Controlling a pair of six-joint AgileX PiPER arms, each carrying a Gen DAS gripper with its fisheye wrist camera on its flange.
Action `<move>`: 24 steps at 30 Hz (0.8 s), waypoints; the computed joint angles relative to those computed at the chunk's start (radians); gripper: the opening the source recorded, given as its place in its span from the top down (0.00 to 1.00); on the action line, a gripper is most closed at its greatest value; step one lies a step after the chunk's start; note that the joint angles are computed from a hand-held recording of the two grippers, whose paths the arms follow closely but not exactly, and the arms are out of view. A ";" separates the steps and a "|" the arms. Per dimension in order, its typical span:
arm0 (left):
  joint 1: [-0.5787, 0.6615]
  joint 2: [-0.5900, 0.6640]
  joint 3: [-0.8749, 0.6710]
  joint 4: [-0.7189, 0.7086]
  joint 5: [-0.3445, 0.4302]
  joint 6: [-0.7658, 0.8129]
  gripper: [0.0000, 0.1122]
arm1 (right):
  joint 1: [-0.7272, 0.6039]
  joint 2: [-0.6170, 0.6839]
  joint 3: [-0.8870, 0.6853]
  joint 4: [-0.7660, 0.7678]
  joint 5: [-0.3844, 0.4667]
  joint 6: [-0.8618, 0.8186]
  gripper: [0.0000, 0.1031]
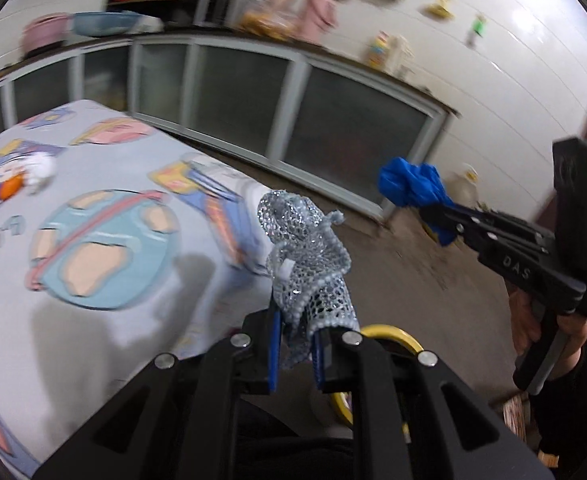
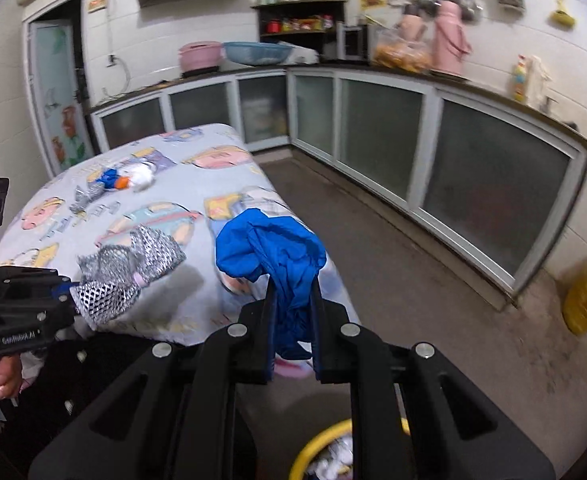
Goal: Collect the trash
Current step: 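Carry the mesh net with the left gripper while the right gripper carries the blue glove to the bin, then open both grippers over the bin to drop the mesh net and blue glove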
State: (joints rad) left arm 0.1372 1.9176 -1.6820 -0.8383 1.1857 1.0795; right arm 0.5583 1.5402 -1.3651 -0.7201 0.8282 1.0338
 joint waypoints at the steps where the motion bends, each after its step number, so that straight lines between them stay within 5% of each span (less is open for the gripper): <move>1: -0.025 -0.023 0.041 0.006 -0.011 0.020 0.90 | 0.008 -0.039 0.051 -0.020 0.019 0.035 0.88; 13: -0.269 -0.148 0.250 0.076 -0.068 0.067 0.90 | 0.098 -0.398 0.479 -0.040 0.225 0.284 0.88; 24: -0.461 -0.118 0.292 0.188 -0.102 -0.010 0.90 | 0.074 -0.482 0.727 0.075 0.158 0.393 0.88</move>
State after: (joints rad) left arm -0.3239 1.7999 -1.3901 -0.6500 1.0833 1.0698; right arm 0.6325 1.0579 -0.6382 -0.6447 0.9860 1.4264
